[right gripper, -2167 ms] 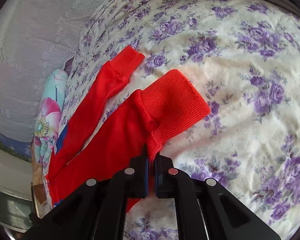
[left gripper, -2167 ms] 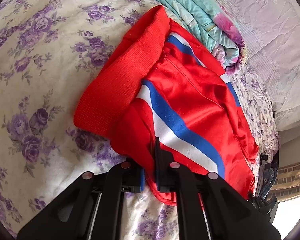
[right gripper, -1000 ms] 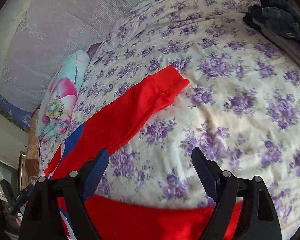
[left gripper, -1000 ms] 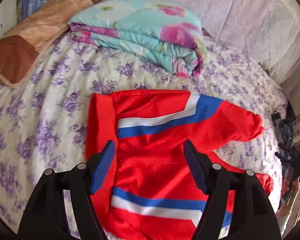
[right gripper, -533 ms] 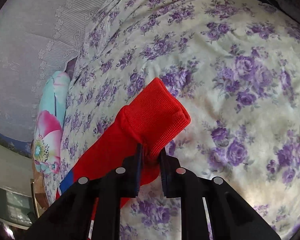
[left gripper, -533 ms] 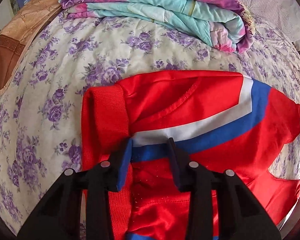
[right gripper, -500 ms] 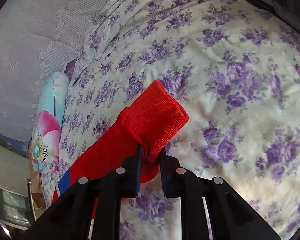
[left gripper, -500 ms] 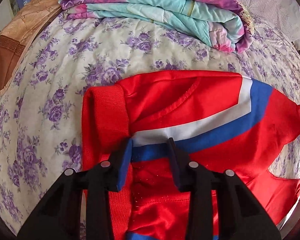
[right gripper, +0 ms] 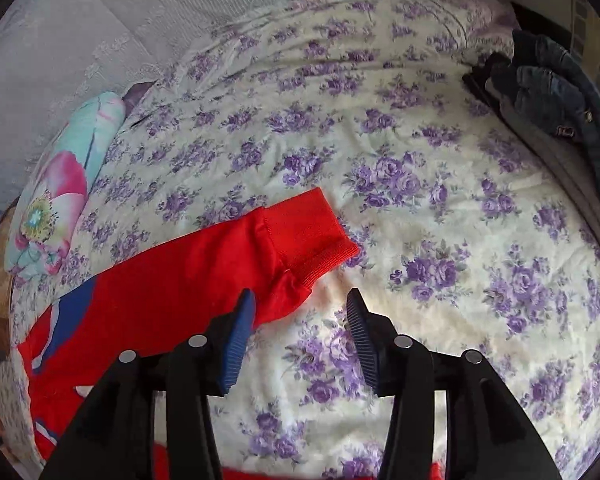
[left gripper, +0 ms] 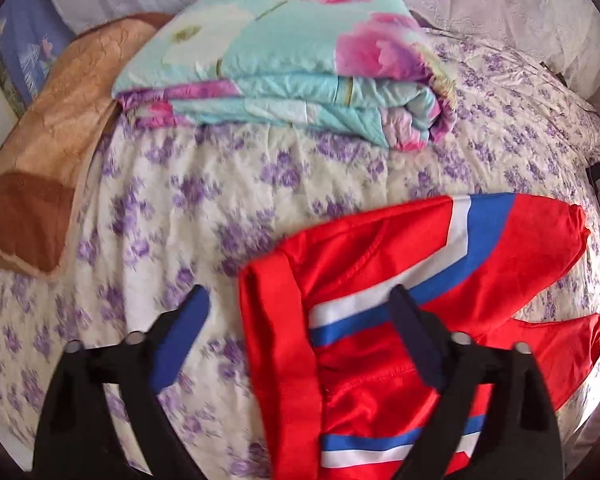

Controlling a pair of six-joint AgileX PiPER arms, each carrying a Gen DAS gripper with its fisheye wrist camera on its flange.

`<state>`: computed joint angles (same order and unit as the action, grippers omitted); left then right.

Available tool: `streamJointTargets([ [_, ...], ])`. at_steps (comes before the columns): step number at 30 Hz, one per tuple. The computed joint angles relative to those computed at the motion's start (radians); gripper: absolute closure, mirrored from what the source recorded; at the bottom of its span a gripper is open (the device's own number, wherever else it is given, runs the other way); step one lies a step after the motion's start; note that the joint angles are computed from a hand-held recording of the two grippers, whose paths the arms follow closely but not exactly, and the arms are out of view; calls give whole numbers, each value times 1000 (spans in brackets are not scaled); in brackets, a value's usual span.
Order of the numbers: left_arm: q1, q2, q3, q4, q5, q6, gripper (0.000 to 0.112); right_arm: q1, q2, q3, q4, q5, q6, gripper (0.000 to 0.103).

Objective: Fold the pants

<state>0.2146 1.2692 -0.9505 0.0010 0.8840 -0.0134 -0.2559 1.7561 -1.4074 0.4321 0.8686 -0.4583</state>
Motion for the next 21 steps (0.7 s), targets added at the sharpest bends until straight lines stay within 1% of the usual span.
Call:
streamJointTargets([
  [2,45,66,-73,-58,-9,199,20,-46,-93,94,97,50,-113,47],
  [3,53,119,-118,-108,4,299,20,-62,-136,142,126,79,-149,47],
  [5,76,238,-210,-205,67,499,20,-75,-222,236,136,108,-189,47],
  [6,84,284,-234,-234,81,578,20,-69,-267,281,125,108,-197,47],
  [8,81,350,-250,-251,68,661,20,-57,-354,360,82,94,-194,47],
  [9,86,380,-249,-271,78,706,20,-53,-393,389,60,90,-183,47],
  [12,124,489,-274,-345,141,825,25,-65,-486,451,11,83,-157,47],
  [14,151,540,-273,-390,188,903,27,-32,-517,461,-49,48,-108,47],
  [15,159,553,-260,-395,182,921,30,1,-524,459,-78,31,-84,46],
  [16,172,558,-246,-417,166,942,34,46,-520,448,-105,19,-64,46],
  [18,223,550,-226,-510,182,1025,53,159,-484,407,-130,11,-31,46],
  [19,254,542,-218,-550,207,1071,79,215,-452,374,-111,15,-35,46],
  [20,284,535,-211,-587,240,1114,99,267,-409,336,-66,21,-62,46],
  [21,307,519,-193,-614,253,1149,98,318,-358,291,-16,27,-96,46],
])
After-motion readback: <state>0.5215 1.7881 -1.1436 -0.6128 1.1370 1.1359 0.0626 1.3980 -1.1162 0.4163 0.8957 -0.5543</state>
